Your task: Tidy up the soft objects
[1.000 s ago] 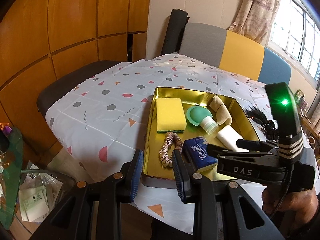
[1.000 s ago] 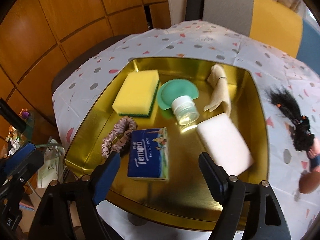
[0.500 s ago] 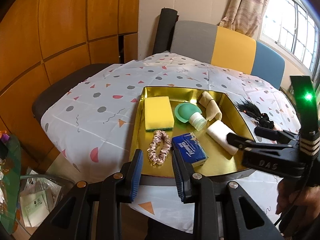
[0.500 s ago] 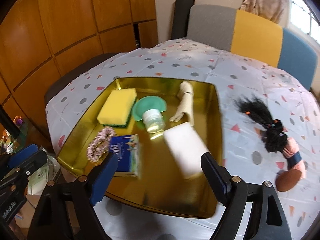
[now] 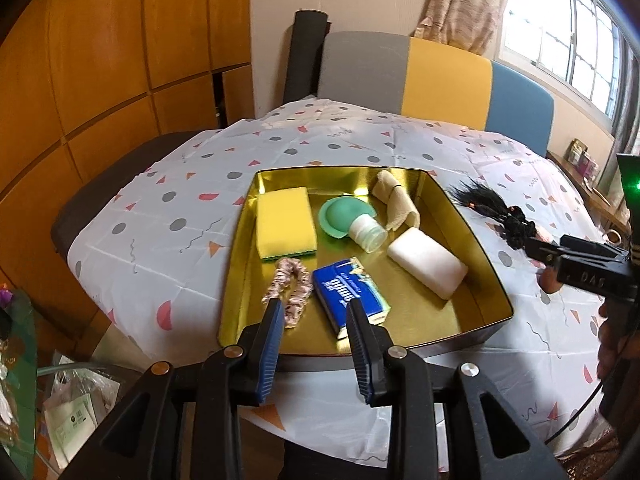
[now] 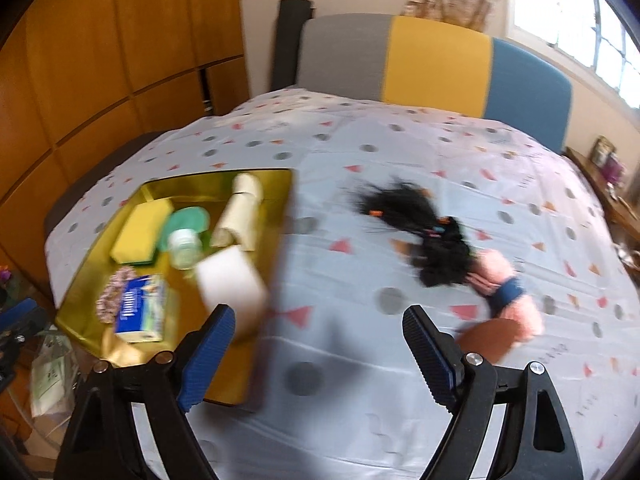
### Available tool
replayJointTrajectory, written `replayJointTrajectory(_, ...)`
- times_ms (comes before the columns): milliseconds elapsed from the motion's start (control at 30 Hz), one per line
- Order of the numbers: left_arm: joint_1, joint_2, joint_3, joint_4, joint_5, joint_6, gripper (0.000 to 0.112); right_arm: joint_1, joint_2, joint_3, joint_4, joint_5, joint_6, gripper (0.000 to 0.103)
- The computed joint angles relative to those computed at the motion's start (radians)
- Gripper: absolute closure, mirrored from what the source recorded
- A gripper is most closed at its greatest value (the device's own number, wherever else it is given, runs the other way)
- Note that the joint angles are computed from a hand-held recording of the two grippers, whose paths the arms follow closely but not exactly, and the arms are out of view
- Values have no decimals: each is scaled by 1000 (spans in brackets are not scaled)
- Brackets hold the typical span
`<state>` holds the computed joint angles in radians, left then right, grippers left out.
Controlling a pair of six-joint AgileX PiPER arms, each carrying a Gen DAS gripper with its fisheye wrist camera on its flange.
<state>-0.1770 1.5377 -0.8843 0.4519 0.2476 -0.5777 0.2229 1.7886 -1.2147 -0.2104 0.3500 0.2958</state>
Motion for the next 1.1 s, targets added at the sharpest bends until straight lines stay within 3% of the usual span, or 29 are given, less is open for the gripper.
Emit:
replayJointTrajectory(400, -123, 50, -128, -22, 54, 78, 80, -361, -39, 36, -34, -28, -19, 16)
replayJointTrajectory(567, -192, 113, -238, -148, 102, 212, 80, -513, 0, 59, -11, -78, -2, 15)
replayJointTrajectory(600, -209, 133, -272, -184, 118, 251, 80, -543, 6, 71, 41, -90, -34, 15)
replayJointTrajectory(667, -230, 173, -340, -268, 152, 332, 80, -574, 31, 46, 135, -38, -80, 15)
replayJointTrajectory(767, -270, 243, -448, -343, 199, 395, 80, -621, 31, 39, 368, -39, -261, 15)
replayJointTrajectory(967, -341, 463, -758, -442, 349, 453, 80, -606, 15, 50, 382, -42, -286, 14)
replayJointTrajectory(1100, -369, 656, -1035, -493, 490, 481, 71, -611, 11, 54, 424, -50, -322, 13)
